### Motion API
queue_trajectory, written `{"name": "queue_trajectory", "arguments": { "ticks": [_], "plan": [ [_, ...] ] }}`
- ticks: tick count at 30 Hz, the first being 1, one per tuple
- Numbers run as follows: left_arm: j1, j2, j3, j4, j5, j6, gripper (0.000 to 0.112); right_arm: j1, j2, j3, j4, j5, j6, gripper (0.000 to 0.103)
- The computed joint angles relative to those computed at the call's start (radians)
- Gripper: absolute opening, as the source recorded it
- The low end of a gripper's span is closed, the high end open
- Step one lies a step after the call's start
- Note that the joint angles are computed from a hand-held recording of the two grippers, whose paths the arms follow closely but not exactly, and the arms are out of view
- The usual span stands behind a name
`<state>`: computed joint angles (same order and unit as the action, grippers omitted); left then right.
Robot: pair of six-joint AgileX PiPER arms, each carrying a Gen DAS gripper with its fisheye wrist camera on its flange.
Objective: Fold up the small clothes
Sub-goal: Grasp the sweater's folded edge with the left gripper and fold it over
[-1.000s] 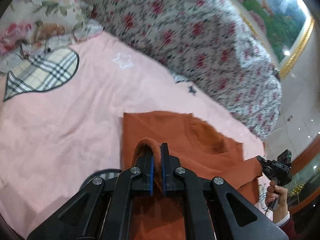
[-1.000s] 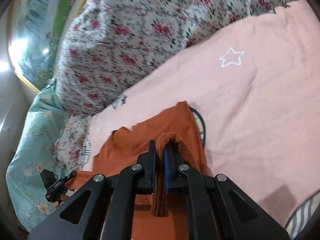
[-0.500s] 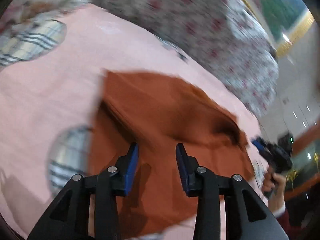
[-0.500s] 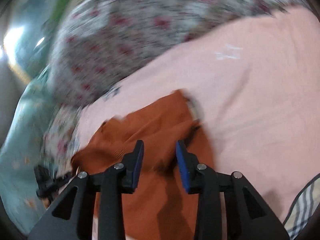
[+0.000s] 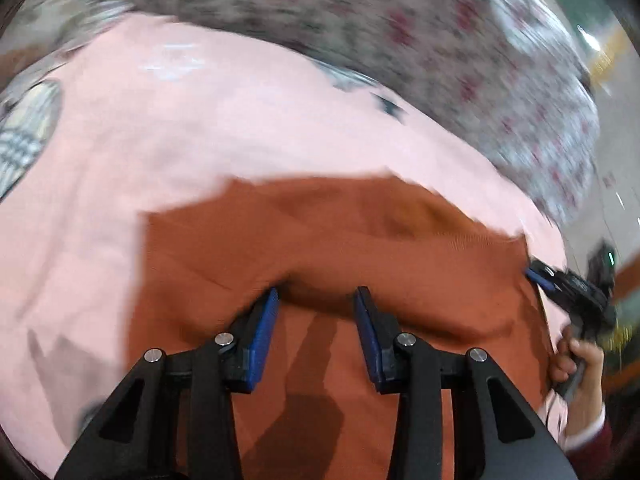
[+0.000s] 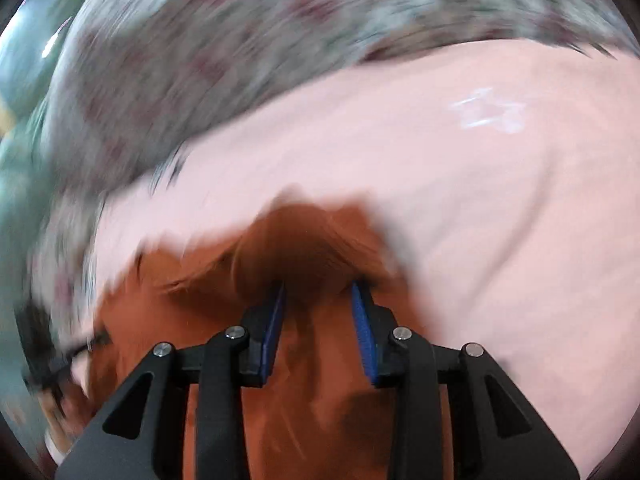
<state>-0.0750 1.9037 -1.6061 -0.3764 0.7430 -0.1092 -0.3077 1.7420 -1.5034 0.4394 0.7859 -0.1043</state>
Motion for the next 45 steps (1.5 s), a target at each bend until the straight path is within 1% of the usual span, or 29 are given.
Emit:
{"name": "queue_trajectory", "arguments": {
  "ticks": [2,4,5,6,8,10,12,14,16,19,23,25,27,28,29,30,31,32,33,34,35,36,39,40,41,42,43,44,45],
  "plan": [
    [0.047,-0.047,0.083,-0.055,-0.033,0.007,0.036,-0.045,-0.008,0.011,0.043,-0.009,0.011,0.035],
    [0.081,-0.129,0.21,-0.104,-0.081,0.045,0.037,-0.036,-0.057,0.06,-0.035,-0.039,0.057,0.036],
    [0.088,-0.182,0.28,-0.095,-0.104,0.04,0.037,-0.035,-0.079,0.09,-0.037,-0.044,0.051,0.036],
    [0.088,-0.223,0.326,-0.081,-0.119,0.027,0.037,-0.043,-0.102,0.114,0.001,-0.035,0.018,0.036],
    [0.09,-0.325,0.441,-0.09,-0.146,0.025,0.044,-0.045,-0.154,0.172,0.053,-0.03,-0.038,0.036],
    [0.096,-0.417,0.526,-0.115,-0.142,0.027,0.047,-0.01,-0.209,0.224,0.045,-0.039,-0.049,0.036],
    [0.077,-0.503,0.596,-0.092,-0.132,-0.018,0.05,0.017,-0.239,0.246,0.074,-0.018,-0.081,0.036],
    [0.06,-0.582,0.65,-0.068,-0.115,-0.047,0.053,0.053,-0.239,0.235,0.097,0.016,-0.103,0.036],
    [0.05,-0.626,0.679,-0.087,-0.09,-0.041,0.056,0.108,-0.22,0.204,0.103,0.038,-0.121,0.036],
    [0.031,-0.654,0.697,-0.082,-0.072,-0.063,0.057,0.187,-0.17,0.151,0.135,0.066,-0.153,0.036],
    [-0.023,-0.637,0.694,-0.078,-0.072,-0.083,0.06,0.285,-0.052,0.05,0.146,0.093,-0.175,0.036],
    [-0.05,-0.636,0.688,-0.006,-0.061,-0.149,0.06,0.327,0.014,-0.017,0.105,0.093,-0.142,0.036],
    [-0.05,-0.655,0.701,0.012,-0.047,-0.182,0.06,0.353,0.066,-0.091,0.049,0.103,-0.106,0.036],
    [-0.046,-0.668,0.708,0.02,-0.04,-0.192,0.06,0.36,0.095,-0.141,0.025,0.119,-0.095,0.038],
    [-0.046,-0.687,0.717,0.039,-0.028,-0.219,0.06,0.366,0.115,-0.179,0.003,0.13,-0.087,0.045],
    [-0.041,-0.708,0.73,0.048,-0.017,-0.238,0.06,0.374,0.146,-0.237,-0.028,0.148,-0.082,0.054],
    [-0.035,-0.727,0.745,0.047,-0.009,-0.246,0.06,0.378,0.163,-0.271,-0.044,0.16,-0.083,0.059],
    [-0.04,-0.743,0.757,0.073,0.006,-0.284,0.065,0.39,0.187,-0.316,-0.071,0.171,-0.079,0.062],
    [-0.059,-0.754,0.764,0.124,0.022,-0.348,0.068,0.402,0.211,-0.357,-0.095,0.183,-0.083,0.062],
    [-0.066,-0.763,0.779,0.139,0.036,-0.38,0.07,0.411,0.244,-0.412,-0.108,0.223,-0.096,0.062],
    [-0.058,-0.77,0.797,0.114,0.04,-0.376,0.07,0.422,0.27,-0.455,-0.114,0.26,-0.109,0.062],
    [-0.045,-0.783,0.82,0.075,0.034,-0.352,0.07,0.431,0.276,-0.464,-0.114,0.271,-0.125,0.062],
    [-0.025,-0.802,0.85,0.015,0.001,-0.335,0.077,0.434,0.233,-0.378,-0.062,0.236,-0.182,0.062],
    [-0.011,-0.794,0.854,-0.031,-0.021,-0.31,0.082,0.429,0.216,-0.34,-0.046,0.217,-0.176,0.062],
    [0.001,-0.785,0.868,-0.101,-0.059,-0.279,0.085,0.422,0.198,-0.304,-0.03,0.199,-0.168,0.062],
    [-0.009,-0.773,0.876,-0.132,-0.099,-0.277,0.086,0.413,0.174,-0.26,-0.007,0.178,-0.163,0.062],
    [-0.038,-0.757,0.882,-0.123,-0.151,-0.307,0.086,0.403,0.146,-0.213,0.02,0.157,-0.163,0.062],
    [-0.072,-0.735,0.871,-0.074,-0.191,-0.37,0.086,0.396,0.122,-0.173,0.044,0.141,-0.168,0.062],
    [-0.113,-0.722,0.865,0.015,-0.234,-0.47,0.086,0.39,0.096,-0.131,0.065,0.125,-0.176,0.062]
  ]
}}
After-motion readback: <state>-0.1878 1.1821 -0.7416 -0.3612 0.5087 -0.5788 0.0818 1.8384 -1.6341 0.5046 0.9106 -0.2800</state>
